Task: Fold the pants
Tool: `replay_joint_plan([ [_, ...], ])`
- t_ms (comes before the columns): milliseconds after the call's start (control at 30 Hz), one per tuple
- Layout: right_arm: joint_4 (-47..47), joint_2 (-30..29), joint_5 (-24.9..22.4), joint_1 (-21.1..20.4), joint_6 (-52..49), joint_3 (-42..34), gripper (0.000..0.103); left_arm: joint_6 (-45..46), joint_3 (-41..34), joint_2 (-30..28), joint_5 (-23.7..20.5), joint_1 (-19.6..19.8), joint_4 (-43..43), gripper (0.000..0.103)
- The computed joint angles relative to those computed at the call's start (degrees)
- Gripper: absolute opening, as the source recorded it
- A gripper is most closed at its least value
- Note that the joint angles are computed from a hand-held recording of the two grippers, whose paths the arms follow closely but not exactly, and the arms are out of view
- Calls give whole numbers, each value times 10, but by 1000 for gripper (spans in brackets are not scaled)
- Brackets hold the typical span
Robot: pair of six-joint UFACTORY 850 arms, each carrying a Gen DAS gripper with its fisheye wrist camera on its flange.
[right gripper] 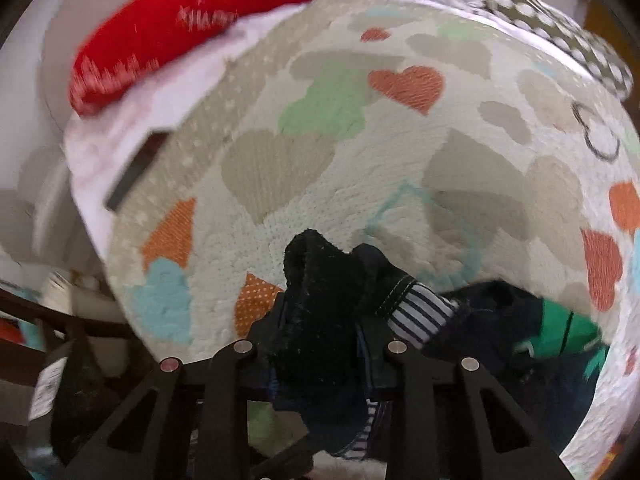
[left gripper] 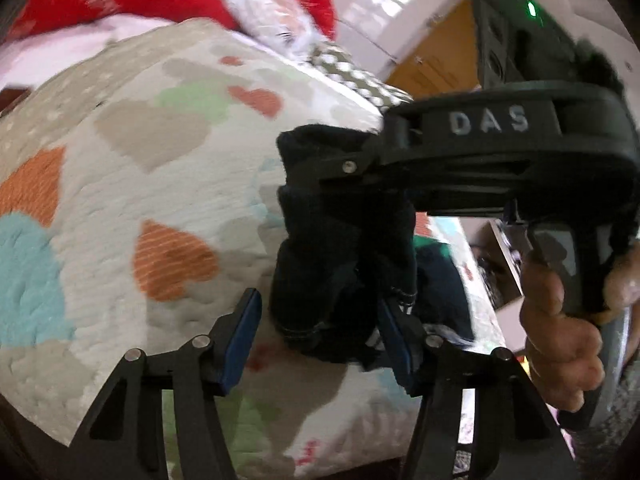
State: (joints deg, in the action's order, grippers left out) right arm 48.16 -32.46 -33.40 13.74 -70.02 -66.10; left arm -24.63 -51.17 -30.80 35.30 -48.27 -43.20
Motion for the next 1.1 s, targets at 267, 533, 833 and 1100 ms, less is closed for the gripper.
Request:
replay_joint_plan([
  [267,136,8,-140,-148,-111,8,31,66,-40,11,-35,3,-17,58],
  [533,213,-36,-129,-251,-174,1,47,296,-170,-69,-154,16,-214,58],
  [833,330,-17,-184,-317,-256,21,47,558,-262,-138,-180,1,-450,58],
  [1100,263,-70,-287,-281,-165,-7,47,496,-236,-116,-190,1,-396,58],
])
